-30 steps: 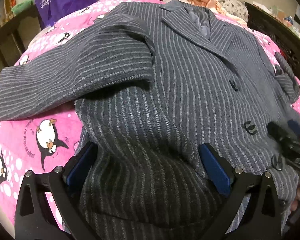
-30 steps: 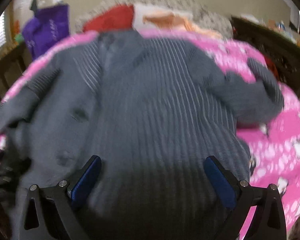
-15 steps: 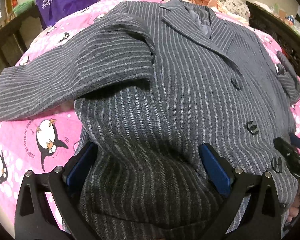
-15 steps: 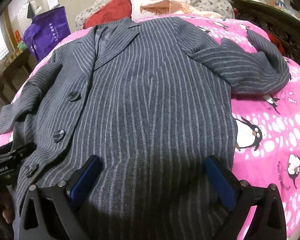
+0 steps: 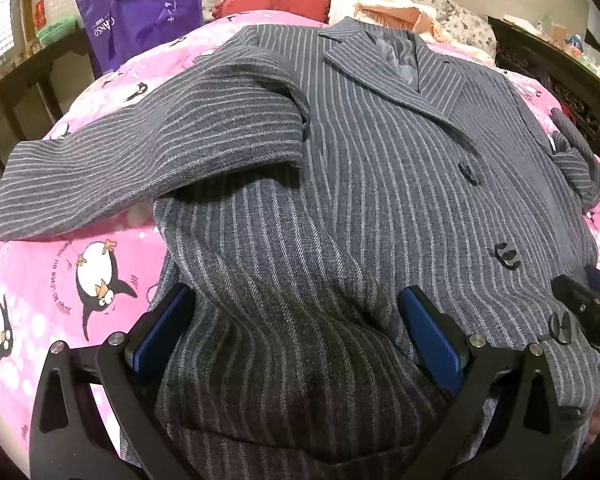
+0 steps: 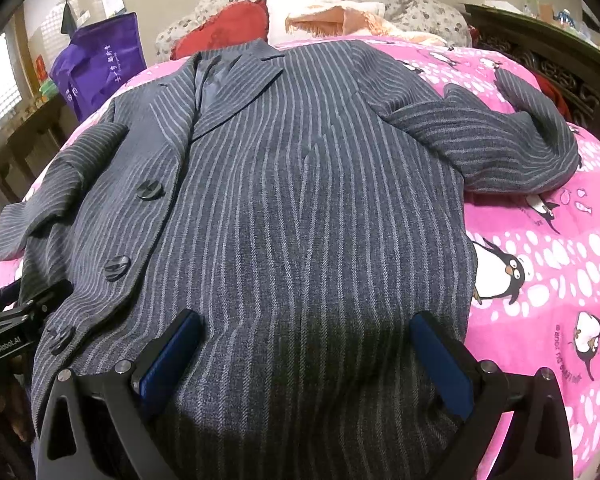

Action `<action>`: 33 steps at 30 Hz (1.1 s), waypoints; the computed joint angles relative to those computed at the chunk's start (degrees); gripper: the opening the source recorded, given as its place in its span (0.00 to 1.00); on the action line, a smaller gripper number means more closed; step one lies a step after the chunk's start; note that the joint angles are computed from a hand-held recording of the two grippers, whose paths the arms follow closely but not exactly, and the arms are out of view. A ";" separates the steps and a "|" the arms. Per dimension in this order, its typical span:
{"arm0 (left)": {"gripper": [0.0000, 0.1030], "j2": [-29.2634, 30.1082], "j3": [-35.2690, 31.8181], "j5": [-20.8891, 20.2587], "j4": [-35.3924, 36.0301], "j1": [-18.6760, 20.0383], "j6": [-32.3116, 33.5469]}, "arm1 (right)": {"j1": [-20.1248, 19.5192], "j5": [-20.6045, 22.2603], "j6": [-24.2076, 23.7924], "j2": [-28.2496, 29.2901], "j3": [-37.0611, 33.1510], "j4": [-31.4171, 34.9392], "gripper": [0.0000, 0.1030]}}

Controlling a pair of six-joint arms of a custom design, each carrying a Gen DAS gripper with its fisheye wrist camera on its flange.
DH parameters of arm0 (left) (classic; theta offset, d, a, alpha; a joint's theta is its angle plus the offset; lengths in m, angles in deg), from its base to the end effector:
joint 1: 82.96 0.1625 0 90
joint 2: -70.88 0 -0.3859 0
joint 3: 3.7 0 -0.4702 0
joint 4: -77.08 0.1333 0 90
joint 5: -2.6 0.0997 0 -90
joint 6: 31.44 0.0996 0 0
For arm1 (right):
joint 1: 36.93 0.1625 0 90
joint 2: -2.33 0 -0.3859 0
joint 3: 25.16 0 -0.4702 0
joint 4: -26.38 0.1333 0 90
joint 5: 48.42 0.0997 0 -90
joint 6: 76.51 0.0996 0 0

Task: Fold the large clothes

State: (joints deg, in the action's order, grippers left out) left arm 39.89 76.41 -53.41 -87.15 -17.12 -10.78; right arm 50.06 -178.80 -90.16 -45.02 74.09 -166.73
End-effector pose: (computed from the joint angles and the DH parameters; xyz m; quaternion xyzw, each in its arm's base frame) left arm -0.1402 -0.7743 -0.0268 0.2971 0.8872 -0.2165 0.2788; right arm 0.0333 -0.6759 0.1065 -0.0700 -0.8566 0.3562 0.3667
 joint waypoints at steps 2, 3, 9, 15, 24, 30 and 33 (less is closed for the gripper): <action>1.00 -0.04 -0.22 -0.28 0.63 0.10 -0.15 | -0.04 0.32 0.50 -0.14 0.17 0.17 1.00; 1.00 -0.07 -0.19 -0.27 0.66 0.09 -0.14 | 0.06 0.21 0.59 -0.08 0.16 0.10 1.00; 1.00 -0.39 -1.04 0.36 4.60 -0.13 -2.03 | -0.01 0.67 1.40 -0.44 0.36 0.57 1.00; 1.00 -0.38 -2.43 0.88 8.80 -0.29 -3.68 | -0.05 0.75 2.42 -0.43 0.11 1.37 1.00; 1.00 -2.87 -0.51 -0.77 6.38 -0.41 -5.14 | -0.24 1.08 2.18 -0.45 0.19 1.11 1.00; 1.00 -7.15 -3.30 -1.88 0.07 2.41 -9.58 | -0.25 1.15 1.99 -0.39 0.22 0.72 1.00; 0.92 -6.73 -7.51 2.40 0.79 5.58 -14.76 | -0.28 1.27 1.96 -0.43 0.30 0.55 1.00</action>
State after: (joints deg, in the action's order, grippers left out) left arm 33.16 68.90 -51.01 -86.36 -11.54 -25.54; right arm 49.78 -177.53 -88.20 -45.45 74.39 -166.17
